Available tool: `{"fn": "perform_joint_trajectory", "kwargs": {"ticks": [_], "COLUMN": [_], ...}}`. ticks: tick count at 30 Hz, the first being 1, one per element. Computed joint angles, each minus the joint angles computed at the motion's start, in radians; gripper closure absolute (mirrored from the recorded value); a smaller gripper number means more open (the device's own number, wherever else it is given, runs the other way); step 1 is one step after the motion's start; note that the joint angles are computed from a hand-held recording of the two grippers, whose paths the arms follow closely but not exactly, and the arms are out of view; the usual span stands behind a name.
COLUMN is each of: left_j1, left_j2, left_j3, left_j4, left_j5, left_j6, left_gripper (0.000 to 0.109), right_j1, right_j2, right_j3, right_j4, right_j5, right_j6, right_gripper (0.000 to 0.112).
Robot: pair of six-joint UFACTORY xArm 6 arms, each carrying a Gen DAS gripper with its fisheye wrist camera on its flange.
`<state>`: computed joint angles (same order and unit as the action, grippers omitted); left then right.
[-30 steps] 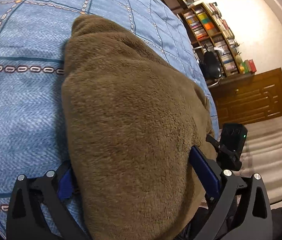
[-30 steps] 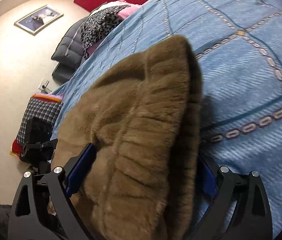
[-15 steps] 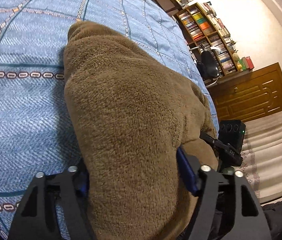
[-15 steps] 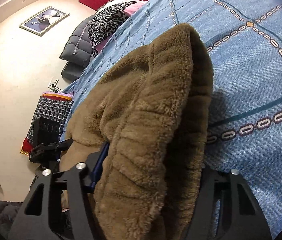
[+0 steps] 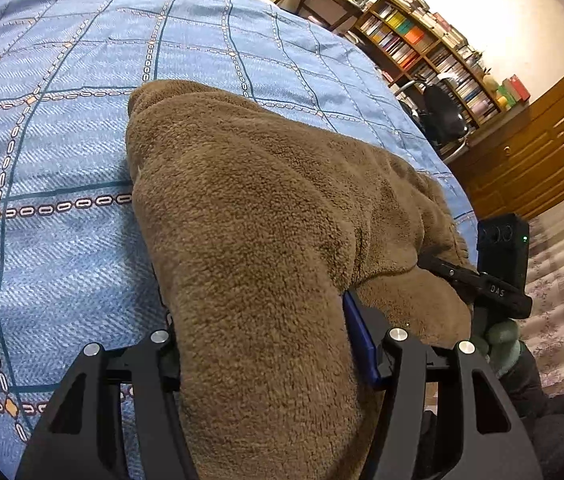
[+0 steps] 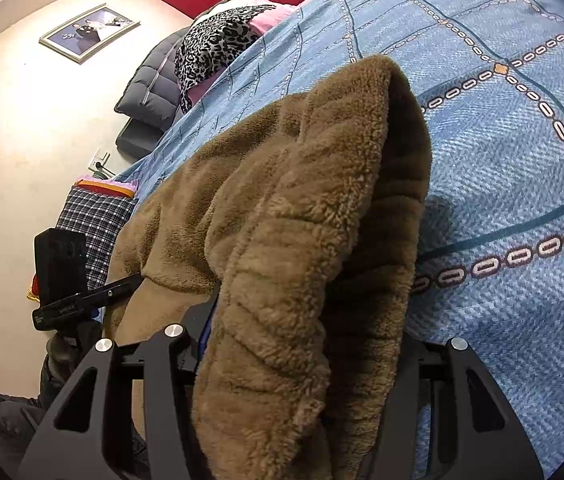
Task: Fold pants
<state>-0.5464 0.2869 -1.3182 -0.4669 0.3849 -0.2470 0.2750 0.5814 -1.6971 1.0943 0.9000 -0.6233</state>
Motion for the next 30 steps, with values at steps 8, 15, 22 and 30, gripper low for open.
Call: {"fn": "perform_joint_trajectory", "kwargs": {"ticks": [8, 15, 22, 30], "left_j1": [-0.009, -0.013, 0.004, 0.038], "left_j2": [0.012, 0.008, 0.034, 0.096], "left_j3": [-0.035, -0.052, -0.110, -0.214], "left_j4": [0.163, 0.317, 0.411, 0.444], "left_j5": [0.016, 0.014, 0.024, 0.042], "left_j6": [-0.114, -0.195, -0.234, -0.238], "left_gripper": [0.051, 0.054, 0.054, 0.054], "right_j1": [0.008, 0.003, -0.001, 0.002], "right_j2": [-0.021, -0.036, -0.009, 0.090], "right_j3": [0.019, 0.011, -0.051, -0.219], "right_j4": [-0.009, 0.002, 0.017, -0.008], "right_j5": [-0.024, -0.032, -0.038, -0.032], "right_j6": [-0.007, -0.026, -0.036, 0.008], "right_gripper": [0.063, 0.066, 0.066, 0.066]}}
